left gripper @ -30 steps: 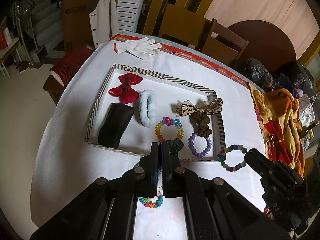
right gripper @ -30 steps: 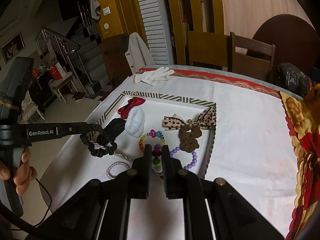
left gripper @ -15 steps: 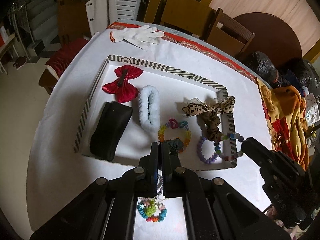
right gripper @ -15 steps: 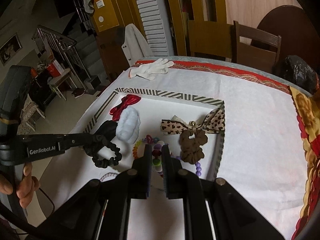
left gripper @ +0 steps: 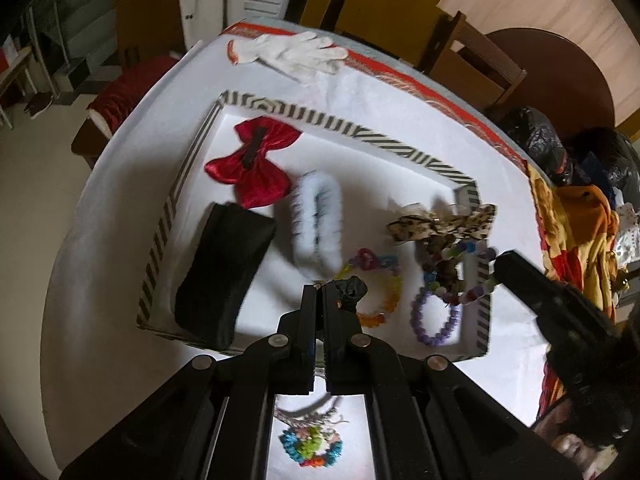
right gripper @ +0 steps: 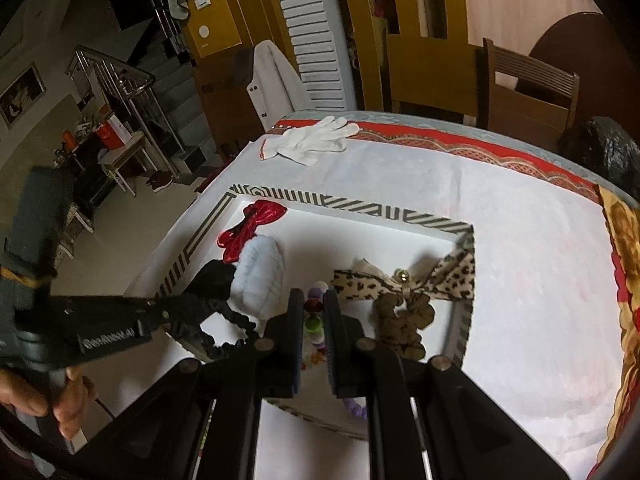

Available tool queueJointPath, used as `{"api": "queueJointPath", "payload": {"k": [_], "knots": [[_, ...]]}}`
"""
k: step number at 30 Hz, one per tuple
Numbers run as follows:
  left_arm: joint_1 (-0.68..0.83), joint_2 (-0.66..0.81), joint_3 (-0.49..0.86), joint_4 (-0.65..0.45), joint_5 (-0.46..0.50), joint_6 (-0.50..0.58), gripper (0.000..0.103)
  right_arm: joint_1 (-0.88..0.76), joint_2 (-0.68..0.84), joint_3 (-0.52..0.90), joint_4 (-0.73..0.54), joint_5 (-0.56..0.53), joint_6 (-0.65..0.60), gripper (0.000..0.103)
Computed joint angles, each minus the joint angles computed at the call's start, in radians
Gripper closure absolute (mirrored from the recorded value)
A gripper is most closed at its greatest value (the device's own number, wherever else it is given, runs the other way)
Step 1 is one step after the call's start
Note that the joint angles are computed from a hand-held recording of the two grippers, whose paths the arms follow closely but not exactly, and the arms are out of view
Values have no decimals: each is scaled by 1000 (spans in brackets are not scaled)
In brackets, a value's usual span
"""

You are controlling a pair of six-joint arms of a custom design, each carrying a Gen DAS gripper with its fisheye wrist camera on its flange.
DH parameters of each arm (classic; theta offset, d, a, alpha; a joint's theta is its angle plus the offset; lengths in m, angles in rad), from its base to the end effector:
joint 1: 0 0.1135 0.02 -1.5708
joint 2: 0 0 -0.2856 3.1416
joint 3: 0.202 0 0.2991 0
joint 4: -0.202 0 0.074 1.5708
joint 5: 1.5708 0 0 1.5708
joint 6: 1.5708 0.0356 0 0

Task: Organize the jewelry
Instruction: 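Release the black scrunchie into the tray with the left tool while the right tool releases the bead bracelet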

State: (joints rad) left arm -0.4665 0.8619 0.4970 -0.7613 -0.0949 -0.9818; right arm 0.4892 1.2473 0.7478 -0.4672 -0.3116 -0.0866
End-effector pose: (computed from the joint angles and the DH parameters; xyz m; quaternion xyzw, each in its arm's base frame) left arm 0.1590 -0.0763 0.1830 -0.2584 0.9395 -0.1112 0.1956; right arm 0.2389 0.1395 0.2078 -0.3121 0.8912 0.2039 0.2583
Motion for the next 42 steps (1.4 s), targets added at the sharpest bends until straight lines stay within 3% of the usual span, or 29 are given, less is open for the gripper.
{"api": "queueJointPath", "payload": {"k": [12, 19, 28, 42], "knots": [[141, 84, -67, 108, 75, 75, 94, 96, 208, 147, 66, 35, 28, 94], [200, 141, -84, 170, 113, 113, 94, 114, 384, 270, 99, 2, 66, 94], [225, 167, -95, 206, 138, 132, 94, 51, 629, 393, 94, 19, 101, 93], [194, 218, -78, 221, 91, 141, 94, 65, 672, 386, 116, 120, 91, 93]]}}
